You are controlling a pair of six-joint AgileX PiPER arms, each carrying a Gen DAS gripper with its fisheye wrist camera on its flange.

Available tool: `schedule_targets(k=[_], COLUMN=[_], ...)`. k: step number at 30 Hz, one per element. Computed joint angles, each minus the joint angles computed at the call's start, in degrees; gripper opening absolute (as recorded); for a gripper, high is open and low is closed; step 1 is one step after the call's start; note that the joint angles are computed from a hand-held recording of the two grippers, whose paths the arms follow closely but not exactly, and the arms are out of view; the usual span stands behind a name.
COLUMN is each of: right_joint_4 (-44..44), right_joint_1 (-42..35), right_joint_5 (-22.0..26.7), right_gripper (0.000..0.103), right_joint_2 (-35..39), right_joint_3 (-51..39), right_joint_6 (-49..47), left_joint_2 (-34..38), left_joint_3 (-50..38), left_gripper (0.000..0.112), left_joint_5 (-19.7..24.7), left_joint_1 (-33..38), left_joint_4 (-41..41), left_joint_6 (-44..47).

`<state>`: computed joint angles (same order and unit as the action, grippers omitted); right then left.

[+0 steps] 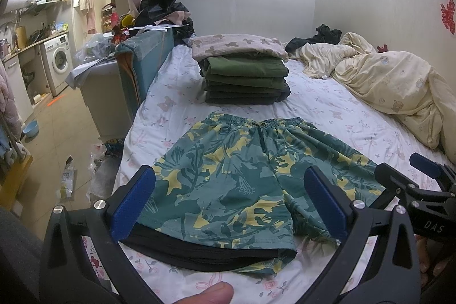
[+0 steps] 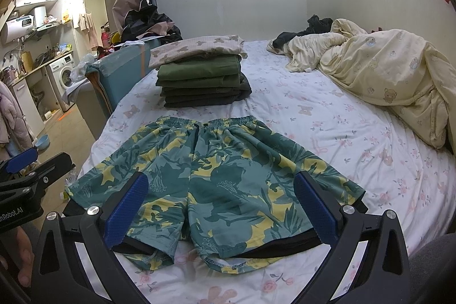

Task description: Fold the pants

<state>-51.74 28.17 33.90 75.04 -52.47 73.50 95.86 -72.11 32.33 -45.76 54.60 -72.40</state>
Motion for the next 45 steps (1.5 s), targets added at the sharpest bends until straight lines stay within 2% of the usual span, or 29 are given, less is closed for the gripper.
schedule_targets(k=[45], right_joint_4=[0.69], right_joint_1=[-0.36], right_joint_5=[-0.17], right_gripper=[0.103], right_joint_2=[-0.1], right_joint_3=[0.06], right_joint_6=[-0.68], left_joint_2=[-0.05], left_joint_3=[0.02], left_gripper=[0.103], left_joint_5=[-0.07], left_joint_1=[0.1], left_joint_4=[-0.32], left_joint_6=[0.31])
